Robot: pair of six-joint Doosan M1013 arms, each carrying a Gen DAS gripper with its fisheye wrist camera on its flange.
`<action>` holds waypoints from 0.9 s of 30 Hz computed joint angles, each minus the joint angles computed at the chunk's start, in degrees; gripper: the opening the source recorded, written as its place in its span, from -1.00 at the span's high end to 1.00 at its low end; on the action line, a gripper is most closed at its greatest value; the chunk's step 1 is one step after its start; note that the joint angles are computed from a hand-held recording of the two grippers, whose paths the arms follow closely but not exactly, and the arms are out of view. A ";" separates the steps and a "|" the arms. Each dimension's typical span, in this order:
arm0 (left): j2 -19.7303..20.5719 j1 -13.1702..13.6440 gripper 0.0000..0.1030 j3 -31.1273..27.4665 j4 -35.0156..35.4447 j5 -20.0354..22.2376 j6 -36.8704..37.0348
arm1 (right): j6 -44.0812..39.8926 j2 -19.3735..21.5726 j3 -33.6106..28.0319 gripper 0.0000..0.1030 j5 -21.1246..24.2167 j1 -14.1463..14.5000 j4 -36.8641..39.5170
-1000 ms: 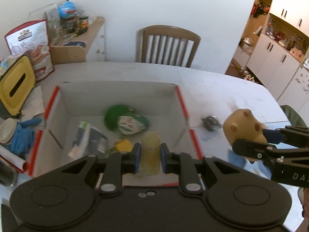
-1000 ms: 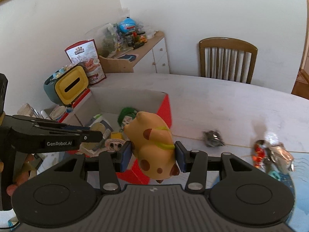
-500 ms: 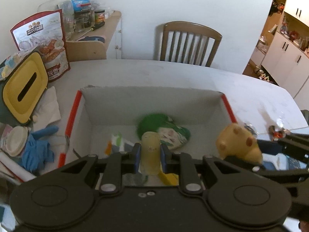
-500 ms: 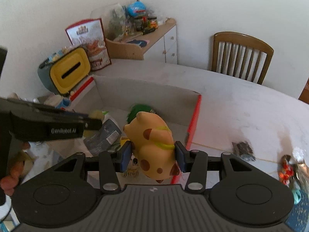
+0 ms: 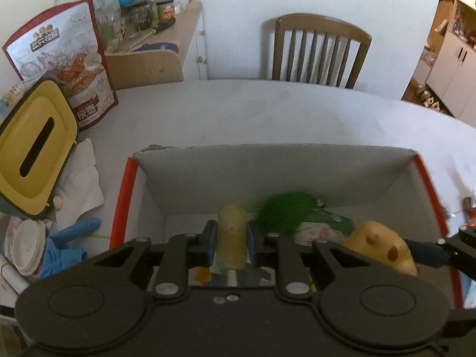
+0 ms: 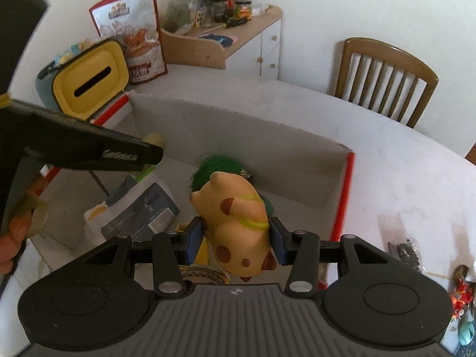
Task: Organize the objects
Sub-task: 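Carry the yellow toy and spotted pig over the cardboard box with both tools, then open both tools to drop the yellow toy and pig into the box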
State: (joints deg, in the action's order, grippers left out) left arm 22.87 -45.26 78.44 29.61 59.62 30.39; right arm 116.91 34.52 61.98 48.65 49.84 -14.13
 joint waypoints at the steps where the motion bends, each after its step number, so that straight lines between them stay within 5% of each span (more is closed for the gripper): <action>1: 0.25 0.19 0.63 -0.14 -0.34 0.12 0.47 | -0.23 0.30 -0.27 0.08 0.33 0.01 0.09; 16: 3.00 2.31 0.52 -2.71 -8.97 3.76 7.75 | -3.90 2.09 -1.71 0.06 2.21 -0.19 2.40; 19: 3.08 2.47 0.40 -2.85 -9.95 3.99 8.45 | -4.20 2.01 -1.65 0.06 2.32 -0.30 3.07; 23: 2.82 2.13 -0.13 -2.55 -8.59 4.03 7.62 | -3.95 1.42 -0.88 -0.05 1.08 -0.44 3.63; 27: 2.15 1.51 -0.30 -2.21 -7.23 2.96 6.80 | -3.13 0.67 -0.01 -0.18 -0.21 -0.34 2.83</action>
State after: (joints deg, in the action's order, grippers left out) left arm 25.01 -43.75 76.22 22.38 62.58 37.19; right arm 113.78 35.18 61.97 48.44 49.50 -11.29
